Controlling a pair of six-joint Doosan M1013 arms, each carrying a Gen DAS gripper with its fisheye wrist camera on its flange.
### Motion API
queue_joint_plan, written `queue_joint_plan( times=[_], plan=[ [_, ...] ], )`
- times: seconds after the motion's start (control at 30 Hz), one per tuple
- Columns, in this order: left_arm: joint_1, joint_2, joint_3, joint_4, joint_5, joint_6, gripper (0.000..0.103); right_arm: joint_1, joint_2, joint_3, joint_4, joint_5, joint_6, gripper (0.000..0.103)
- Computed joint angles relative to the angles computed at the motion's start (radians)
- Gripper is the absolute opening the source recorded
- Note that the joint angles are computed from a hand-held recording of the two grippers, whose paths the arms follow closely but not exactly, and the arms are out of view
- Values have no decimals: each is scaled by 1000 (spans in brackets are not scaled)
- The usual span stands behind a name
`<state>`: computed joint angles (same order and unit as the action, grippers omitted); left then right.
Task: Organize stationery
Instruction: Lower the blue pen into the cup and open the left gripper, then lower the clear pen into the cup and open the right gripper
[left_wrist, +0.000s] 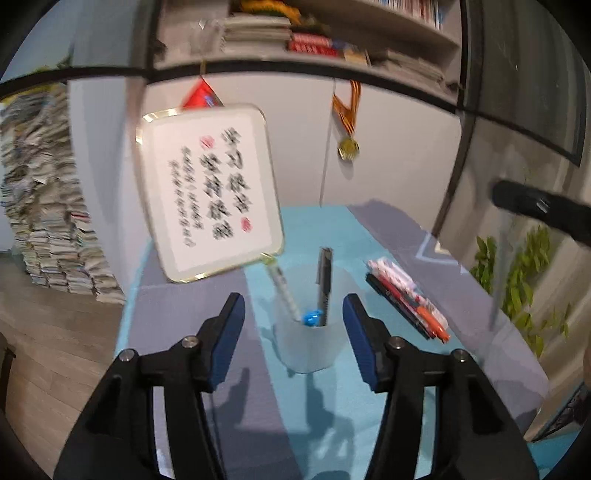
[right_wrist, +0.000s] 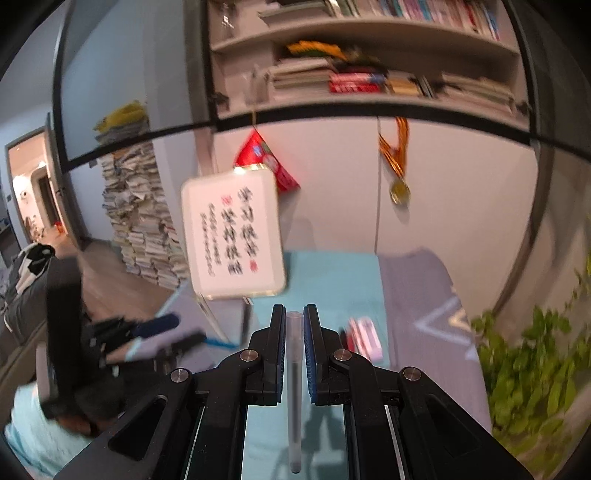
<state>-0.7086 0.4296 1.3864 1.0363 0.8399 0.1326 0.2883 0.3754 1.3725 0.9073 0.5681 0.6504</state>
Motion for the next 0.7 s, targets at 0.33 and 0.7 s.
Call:
queue_joint_plan(
  times=[0.33,0.7],
  plan=[
    [-13,-53,104,6,-34,-76,55,65,13,-38,172,-93,-181,10],
    [12,-72,149,-16,-105,-108,55,117,86,-125,27,-138,-46,10]
  ],
)
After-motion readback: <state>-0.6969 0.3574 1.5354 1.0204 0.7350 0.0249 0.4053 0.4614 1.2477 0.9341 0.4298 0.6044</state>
